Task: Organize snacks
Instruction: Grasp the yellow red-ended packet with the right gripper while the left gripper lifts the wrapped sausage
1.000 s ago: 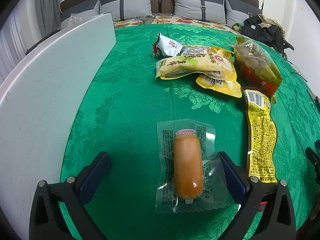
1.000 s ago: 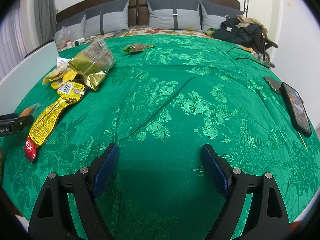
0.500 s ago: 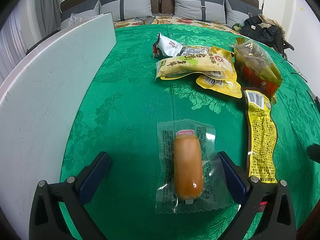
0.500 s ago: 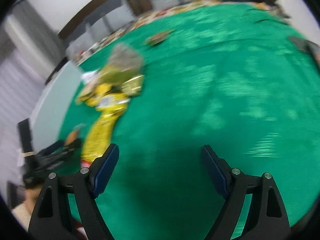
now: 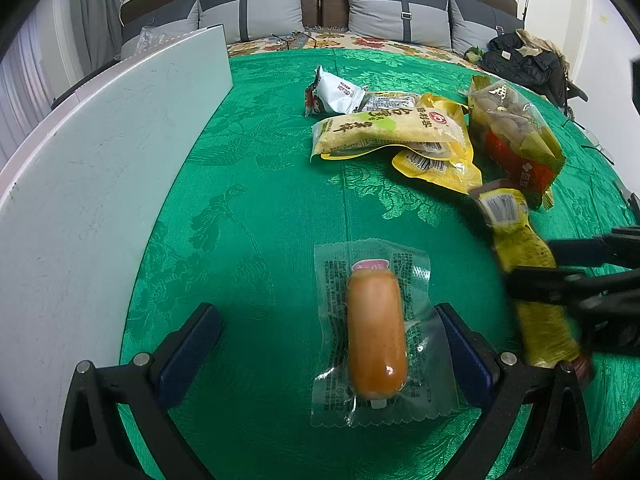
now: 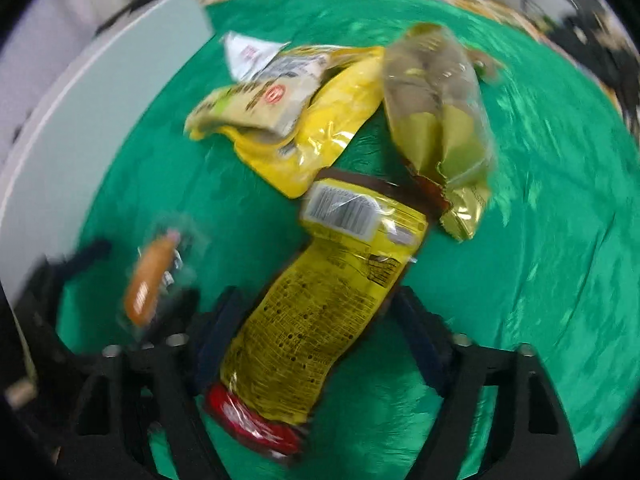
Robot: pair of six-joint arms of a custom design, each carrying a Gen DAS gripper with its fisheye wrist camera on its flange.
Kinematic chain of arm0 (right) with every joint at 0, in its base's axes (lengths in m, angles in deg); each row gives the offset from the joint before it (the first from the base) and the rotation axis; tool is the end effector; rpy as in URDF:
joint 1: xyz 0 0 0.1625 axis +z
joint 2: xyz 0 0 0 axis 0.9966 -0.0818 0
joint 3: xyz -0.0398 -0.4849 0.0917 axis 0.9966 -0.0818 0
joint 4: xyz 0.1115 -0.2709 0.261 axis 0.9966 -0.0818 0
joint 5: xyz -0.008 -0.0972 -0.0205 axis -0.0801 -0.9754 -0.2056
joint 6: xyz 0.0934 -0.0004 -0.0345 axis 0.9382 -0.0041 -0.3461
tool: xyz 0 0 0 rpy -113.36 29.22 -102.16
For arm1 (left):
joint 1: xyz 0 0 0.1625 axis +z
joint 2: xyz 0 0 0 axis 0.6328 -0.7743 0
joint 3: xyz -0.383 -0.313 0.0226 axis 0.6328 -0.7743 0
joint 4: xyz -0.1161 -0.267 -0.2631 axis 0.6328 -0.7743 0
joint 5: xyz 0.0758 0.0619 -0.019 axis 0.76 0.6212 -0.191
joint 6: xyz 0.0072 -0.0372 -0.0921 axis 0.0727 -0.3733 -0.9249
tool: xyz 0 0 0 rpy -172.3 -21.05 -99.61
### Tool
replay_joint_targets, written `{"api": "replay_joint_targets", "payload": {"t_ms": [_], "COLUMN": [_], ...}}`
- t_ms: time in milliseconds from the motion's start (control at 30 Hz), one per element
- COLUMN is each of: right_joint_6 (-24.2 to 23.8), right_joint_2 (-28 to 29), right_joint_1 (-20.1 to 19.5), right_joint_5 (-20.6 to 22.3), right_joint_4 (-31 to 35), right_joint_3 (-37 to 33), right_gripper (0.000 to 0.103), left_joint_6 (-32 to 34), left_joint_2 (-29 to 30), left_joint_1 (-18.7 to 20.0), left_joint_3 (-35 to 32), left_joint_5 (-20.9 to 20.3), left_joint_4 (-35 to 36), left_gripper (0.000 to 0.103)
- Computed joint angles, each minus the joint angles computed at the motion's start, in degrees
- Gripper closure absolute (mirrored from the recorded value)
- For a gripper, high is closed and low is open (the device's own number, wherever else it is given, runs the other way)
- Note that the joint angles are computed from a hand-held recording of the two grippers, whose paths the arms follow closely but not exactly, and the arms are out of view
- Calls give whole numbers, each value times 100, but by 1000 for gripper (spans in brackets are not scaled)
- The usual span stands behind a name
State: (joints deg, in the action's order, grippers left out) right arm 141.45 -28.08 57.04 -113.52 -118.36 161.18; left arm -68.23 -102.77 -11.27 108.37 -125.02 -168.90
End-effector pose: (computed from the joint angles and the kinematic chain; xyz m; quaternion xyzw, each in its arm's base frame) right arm 0.3997 -0.2278 -0.0048 -0.0539 -0.9041 0.2187 0.3631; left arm -0.0796 -0.2586 0.2621 0.3638 0.8793 -0.1611 0.2618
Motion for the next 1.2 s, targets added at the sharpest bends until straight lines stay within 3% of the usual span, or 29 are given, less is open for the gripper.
{"api": "replay_joint_targets", "payload": {"t_ms": [67,233,300,367,400,433,467,500,533,567,600,700,767,867,933,1033,1100,1200], "right_joint_6": [36,381,464,448,429,372,316,357,475,556,744,1158,1436,1724,1809,1853,1926,1609], "right_joint_2": [-244,-715,-695,-571,-494,-400,-356,-373,-404,-427,-516,-752,-907,-1020,-1050,-1068,-1052,-849], "right_joint_1": [-19,119,212,304,395,475,565,602,622,642,696,919,1143,1374,1356,1258,1331,1218], "right_joint_5": [238,483,510,583,551,505,433,491,551,592,622,538,410,223,176,187,257,221], "right_joint_4": [-312,57,189,445,710,1102,1258,1282,1293,1165,1165,362,-532,-1230,-1344,-888,-928,-1292], "right_joint_3": [318,699,692,531,419,251,174,174,199,257,327,731,1091,1363,1440,1267,1278,1228], "right_gripper": [54,58,53,36,36,37,42,43,47,61,61,63,63,63,63,62,62,62], "left_joint_6": [-1,-84,-266,-401,-420,-395,-345,-317,-329,-262,-218,-181,-247,-351,-456,-651,-824,-890], "left_joint_2": [-1,-19,-10,51,76,55,-16,-80,-111,-179,-284,-404,-552,-702,-818,-1063,-1298,-1448], "left_joint_1": [-1,-45,-96,-89,-80,-73,-123,-197,-210,-90,-6,441,502,543,489,425,351,448], "left_joint_3": [2,-16,-83,-264,-343,-391,-428,-449,-526,-580,-625,-822,-855,-879,-889,-992,-1110,-1378], "left_joint_5": [0,33,30,-94,-161,-219,-266,-285,-285,-428,-524,-1058,-1219,-1469,-1614,-1901,-2080,-2352], "left_joint_4": [-2,103,328,734,905,991,1060,1120,1276,1235,1163,1079,1145,1195,1246,1387,1562,1585], "left_gripper": [0,0,0,0,4,12,31,58,58,62,75,76,76,77,77,76,76,76]}}
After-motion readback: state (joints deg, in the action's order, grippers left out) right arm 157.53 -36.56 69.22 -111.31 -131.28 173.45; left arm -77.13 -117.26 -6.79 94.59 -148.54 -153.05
